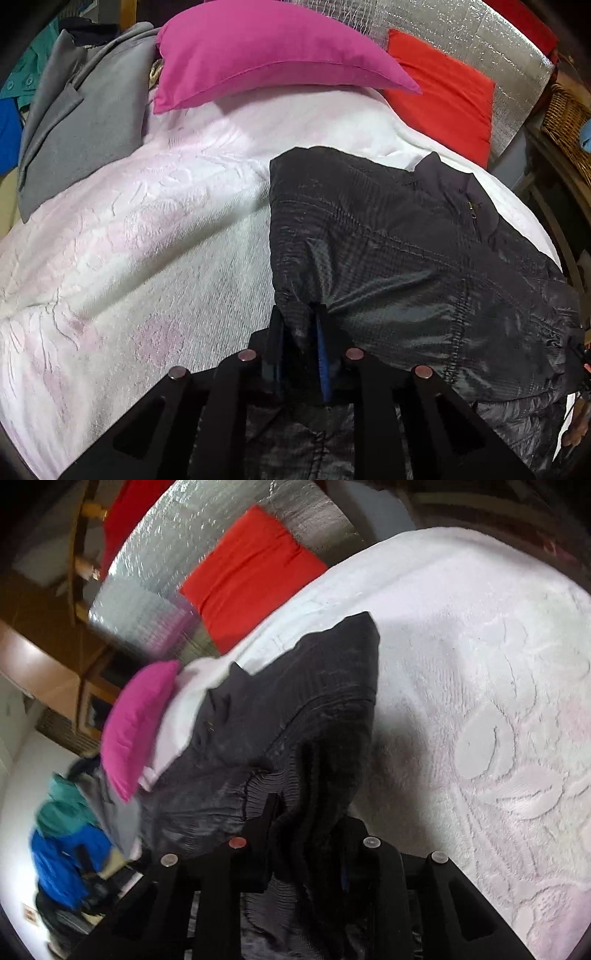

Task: Fold large clothes

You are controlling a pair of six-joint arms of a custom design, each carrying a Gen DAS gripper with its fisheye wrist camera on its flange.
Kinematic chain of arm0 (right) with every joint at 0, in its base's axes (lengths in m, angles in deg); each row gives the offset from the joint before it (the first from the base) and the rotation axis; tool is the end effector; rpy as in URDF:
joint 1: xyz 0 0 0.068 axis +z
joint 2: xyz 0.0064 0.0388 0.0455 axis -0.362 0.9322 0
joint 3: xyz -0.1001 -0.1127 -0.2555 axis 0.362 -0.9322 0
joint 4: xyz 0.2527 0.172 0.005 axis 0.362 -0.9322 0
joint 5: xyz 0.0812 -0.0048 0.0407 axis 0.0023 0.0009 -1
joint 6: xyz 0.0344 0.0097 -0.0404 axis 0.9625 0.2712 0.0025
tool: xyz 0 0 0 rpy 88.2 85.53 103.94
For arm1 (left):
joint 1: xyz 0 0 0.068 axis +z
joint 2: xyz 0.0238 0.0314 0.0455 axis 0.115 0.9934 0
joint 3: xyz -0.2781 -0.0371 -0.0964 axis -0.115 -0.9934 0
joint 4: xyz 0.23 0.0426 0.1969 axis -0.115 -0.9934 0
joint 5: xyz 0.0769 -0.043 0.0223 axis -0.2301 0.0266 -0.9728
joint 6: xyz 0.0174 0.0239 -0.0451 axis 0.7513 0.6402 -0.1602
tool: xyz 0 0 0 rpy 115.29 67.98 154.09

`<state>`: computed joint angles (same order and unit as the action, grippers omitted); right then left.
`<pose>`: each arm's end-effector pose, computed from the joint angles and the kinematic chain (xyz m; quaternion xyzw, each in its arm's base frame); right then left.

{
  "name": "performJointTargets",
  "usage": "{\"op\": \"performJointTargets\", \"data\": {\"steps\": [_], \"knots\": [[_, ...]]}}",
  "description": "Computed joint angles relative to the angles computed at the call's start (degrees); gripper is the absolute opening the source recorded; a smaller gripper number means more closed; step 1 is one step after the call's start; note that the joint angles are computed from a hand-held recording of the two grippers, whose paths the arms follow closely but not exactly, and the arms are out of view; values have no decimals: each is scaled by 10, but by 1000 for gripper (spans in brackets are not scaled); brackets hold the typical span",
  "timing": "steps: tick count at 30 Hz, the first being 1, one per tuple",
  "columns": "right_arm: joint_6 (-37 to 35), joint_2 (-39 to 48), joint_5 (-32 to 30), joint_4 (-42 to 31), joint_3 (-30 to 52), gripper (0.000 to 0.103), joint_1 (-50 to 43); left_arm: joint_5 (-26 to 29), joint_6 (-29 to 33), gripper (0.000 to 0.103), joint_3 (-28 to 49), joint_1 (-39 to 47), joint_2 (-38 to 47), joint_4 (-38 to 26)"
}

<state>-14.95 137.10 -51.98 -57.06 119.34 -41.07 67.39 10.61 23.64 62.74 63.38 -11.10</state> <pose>0.2492 -0.0624 0.2108 0.0218 0.9119 0.3455 0.2206 0.0978 0.1227 0.2254 -0.2508 0.9258 -0.0033 0.2829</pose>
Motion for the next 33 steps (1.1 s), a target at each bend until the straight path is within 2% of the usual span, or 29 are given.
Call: {"op": "performJointTargets", "data": {"steps": [1,3,4,5,6,7,9,13,16,18,19,20,21,22,24,26,28,32,33], "knots": [[-10,-1,-8,-8,4,36,-11,-1,-3,22,2,1,2,0],[-16,-7,-19,-16,6,61,-24,-3,-10,24,6,3,0,1],[-11,-10,-30,-15,6,77,-30,-2,-10,26,7,4,-11,3],[-8,-18,-41,-15,6,78,-42,-3,-12,28,6,2,-21,8],[1,-25,-49,-5,2,78,-50,-6,-15,37,4,-1,-34,14],[6,-27,-61,2,3,78,-60,-8,-18,52,3,-4,-44,20],[26,-21,-59,17,9,78,-60,2,-24,68,2,-6,-52,35],[92,15,-24,89,9,78,-26,10,-31,69,0,-18,-14,69],[109,45,-17,122,8,78,-12,5,-40,69,-5,-26,11,85],[121,70,-20,137,11,75,-6,5,-44,69,-8,-28,23,89],[129,81,-13,150,12,69,4,5,-45,68,-10,-31,27,92],[132,93,-1,156,14,55,16,2,-47,68,-12,-35,26,95],[135,98,10,159,15,46,27,-2,-49,65,-16,-41,22,99],[132,112,30,159,20,39,38,-8,-50,55,-20,-49,17,104],[132,111,42,171,15,38,45,-7,-49,39,-21,-59,22,105],[125,103,36,166,14,26,39,-20,-57,34,-27,-73,12,112],[116,73,22,169,4,22,39,-21,-56,29,-26,-74,3,107],[83,18,-3,156,-6,22,47,-24,-47,28,-21,-71,-2,98],[80,16,9,159,-9,22,54,-33,-48,29,-22,-76,6,99]]}}
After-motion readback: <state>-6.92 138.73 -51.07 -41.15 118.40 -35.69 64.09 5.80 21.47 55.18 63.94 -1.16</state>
